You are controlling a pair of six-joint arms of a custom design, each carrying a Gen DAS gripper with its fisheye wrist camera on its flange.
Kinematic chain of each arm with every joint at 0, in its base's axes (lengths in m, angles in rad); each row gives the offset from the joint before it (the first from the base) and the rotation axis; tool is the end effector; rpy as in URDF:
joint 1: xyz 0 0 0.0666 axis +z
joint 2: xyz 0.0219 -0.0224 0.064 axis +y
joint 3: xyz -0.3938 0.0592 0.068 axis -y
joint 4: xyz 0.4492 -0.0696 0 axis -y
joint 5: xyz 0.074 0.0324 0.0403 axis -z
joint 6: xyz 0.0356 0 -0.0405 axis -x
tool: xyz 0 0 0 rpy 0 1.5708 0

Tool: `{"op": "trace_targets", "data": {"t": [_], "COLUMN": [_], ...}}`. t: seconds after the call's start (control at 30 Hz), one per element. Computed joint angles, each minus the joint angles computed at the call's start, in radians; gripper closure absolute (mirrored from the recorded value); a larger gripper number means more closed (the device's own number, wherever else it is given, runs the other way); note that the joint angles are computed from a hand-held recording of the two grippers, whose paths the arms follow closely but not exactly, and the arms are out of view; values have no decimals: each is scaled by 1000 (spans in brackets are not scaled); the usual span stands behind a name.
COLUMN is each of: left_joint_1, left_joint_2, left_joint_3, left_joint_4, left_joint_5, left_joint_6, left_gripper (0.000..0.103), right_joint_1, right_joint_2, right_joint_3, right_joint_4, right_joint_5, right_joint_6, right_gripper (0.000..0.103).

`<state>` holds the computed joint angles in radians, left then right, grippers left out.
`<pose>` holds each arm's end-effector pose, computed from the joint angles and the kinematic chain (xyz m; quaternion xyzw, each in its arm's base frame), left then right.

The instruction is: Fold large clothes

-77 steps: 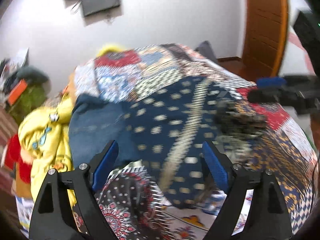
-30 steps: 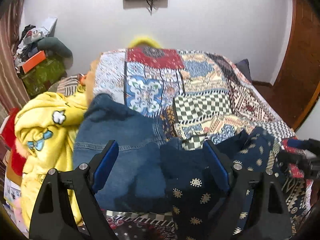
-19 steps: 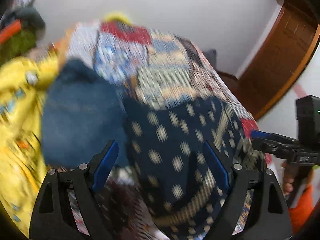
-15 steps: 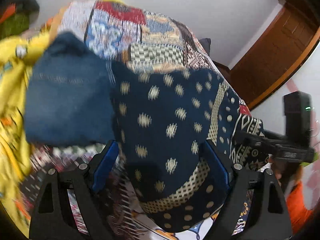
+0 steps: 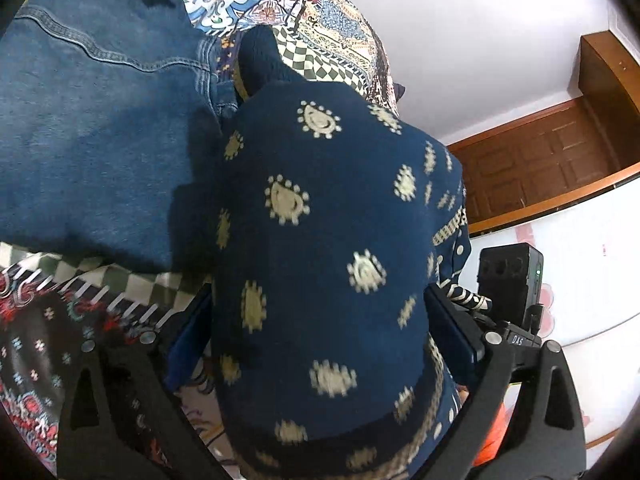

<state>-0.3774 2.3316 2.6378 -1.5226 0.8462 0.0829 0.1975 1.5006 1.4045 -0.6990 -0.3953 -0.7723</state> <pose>0.7381 -0.3217 0.4127 0.2033 0.8772 -0.4302 0.0643 0.5700 0.1276 0.4087 0.1861 0.8915 0.3337 0.2434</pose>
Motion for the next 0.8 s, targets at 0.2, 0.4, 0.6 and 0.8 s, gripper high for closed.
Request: {"op": "trace_targets", "data": {"t": [0.2,0.4,0.6,0.8], "left_joint_1": [-1,8,22,78], "left_joint_2": [1,-116,-224,-239], "left_joint_3": [-20,-198,-300,-223], "left_joint_4": [35,120,189,196], "left_joint_5": [34,10,9,73], "left_joint_6": [23,10,-22,-27], "left_gripper": [8,28,36,36], "right_joint_1": [-9,-6,42,97], "right_joint_2": [-9,-22,-23,24], "right_joint_3": [-35,-62,3,172], "right_joint_4": [71,128,78,11], "right_joint_5": [-54,-108,-46,54], "right_joint_6": [-21,-101,-75,-12], "right_gripper": [30,59,69,69]}}
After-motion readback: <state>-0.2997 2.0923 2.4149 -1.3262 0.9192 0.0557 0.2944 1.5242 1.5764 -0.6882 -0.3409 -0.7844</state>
